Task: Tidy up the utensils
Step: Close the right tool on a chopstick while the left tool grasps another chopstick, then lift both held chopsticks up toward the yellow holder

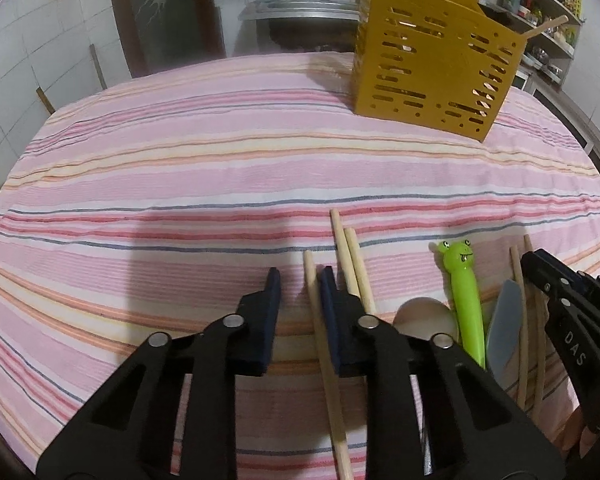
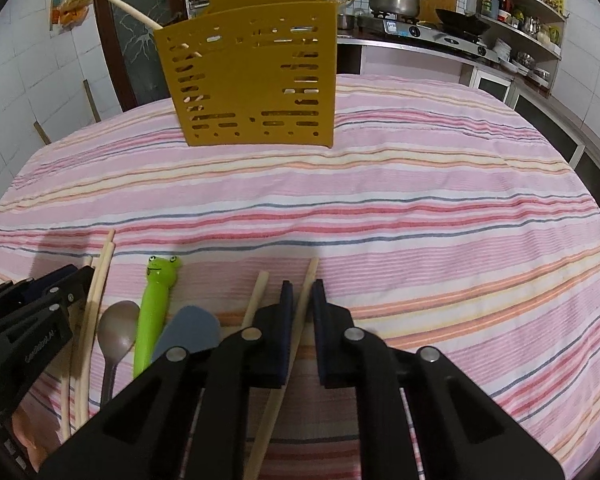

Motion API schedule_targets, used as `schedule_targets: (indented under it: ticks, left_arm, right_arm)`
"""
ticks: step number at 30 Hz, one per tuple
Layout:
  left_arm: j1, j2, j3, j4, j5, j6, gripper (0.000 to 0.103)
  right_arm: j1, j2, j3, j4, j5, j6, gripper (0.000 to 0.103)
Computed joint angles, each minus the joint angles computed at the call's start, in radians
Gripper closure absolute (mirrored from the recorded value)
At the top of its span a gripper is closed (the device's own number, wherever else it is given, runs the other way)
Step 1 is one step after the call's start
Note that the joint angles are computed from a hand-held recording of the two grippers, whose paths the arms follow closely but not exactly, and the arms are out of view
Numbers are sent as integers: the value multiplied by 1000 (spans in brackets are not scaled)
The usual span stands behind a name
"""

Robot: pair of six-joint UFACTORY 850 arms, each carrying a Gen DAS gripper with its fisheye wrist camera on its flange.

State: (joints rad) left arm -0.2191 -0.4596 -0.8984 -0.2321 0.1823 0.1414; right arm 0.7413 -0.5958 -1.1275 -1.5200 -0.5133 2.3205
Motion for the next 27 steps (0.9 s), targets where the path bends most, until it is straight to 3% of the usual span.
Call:
schedule_targets:
  ticks: [3, 6, 19, 27]
  left_arm:
    - [13, 3, 2, 138, -3, -147, 96]
    - [25, 5, 3, 278, -4, -295, 96]
    - [35, 51, 51, 203, 54, -228, 98]
    - [36, 196, 178, 162, 228, -154, 99]
  right_arm:
    - [0, 10, 14, -27, 1, 35, 95]
    - [2, 16, 22, -52, -3, 63, 96]
    - [10, 66, 79, -179, -29, 211, 97]
    - [31, 134, 138, -299, -107, 344, 97]
